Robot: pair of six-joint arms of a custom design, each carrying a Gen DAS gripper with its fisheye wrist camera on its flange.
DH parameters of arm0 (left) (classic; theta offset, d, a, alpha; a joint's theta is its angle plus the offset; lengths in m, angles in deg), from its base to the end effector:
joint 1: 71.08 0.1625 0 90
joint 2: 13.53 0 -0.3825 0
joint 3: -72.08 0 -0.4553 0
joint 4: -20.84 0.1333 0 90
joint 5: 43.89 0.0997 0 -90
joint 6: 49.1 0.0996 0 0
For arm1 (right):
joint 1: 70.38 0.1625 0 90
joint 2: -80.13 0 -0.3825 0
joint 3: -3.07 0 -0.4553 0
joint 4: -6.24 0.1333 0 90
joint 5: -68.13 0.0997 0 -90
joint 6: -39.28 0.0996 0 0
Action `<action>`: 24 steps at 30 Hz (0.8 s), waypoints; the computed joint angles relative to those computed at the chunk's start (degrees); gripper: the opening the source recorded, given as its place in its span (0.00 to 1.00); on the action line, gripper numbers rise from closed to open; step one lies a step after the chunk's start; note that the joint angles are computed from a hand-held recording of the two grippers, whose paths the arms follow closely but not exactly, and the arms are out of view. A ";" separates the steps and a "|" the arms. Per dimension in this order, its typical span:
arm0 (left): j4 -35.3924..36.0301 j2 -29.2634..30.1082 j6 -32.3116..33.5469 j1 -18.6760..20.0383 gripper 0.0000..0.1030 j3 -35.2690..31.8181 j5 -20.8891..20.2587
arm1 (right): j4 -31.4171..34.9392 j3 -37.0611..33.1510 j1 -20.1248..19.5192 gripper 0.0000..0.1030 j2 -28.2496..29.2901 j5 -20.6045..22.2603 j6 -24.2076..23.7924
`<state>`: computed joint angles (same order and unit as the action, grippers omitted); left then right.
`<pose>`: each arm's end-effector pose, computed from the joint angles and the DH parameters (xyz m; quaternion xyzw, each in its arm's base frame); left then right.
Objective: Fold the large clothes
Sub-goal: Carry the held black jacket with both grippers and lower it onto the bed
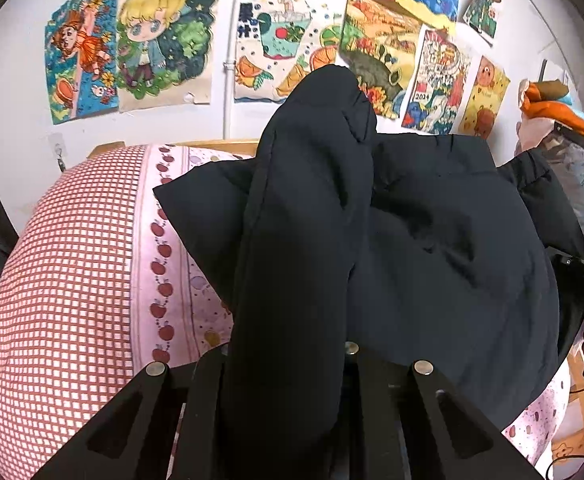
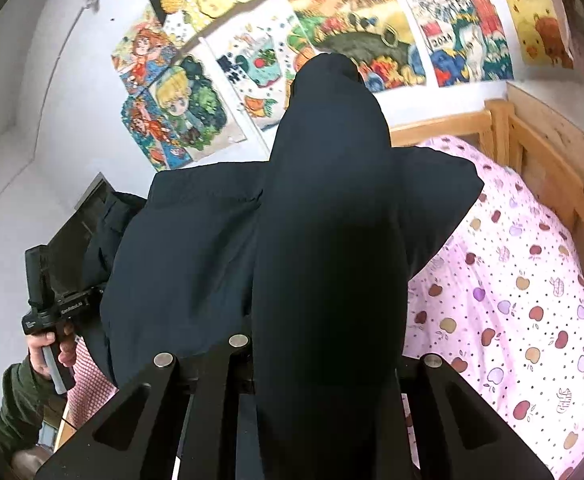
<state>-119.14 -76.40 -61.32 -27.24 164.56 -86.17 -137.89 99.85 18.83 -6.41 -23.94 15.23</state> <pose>-0.3522 -0.6252 0.2498 0.1943 0.8818 -0.3353 0.2687 0.1213 -0.6137 0.4608 0.1803 -0.9097 0.3613 0.0967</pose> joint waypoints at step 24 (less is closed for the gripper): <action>0.82 0.81 -2.20 3.24 0.37 6.56 4.53 | -1.28 2.27 0.18 0.55 7.53 -23.86 -1.92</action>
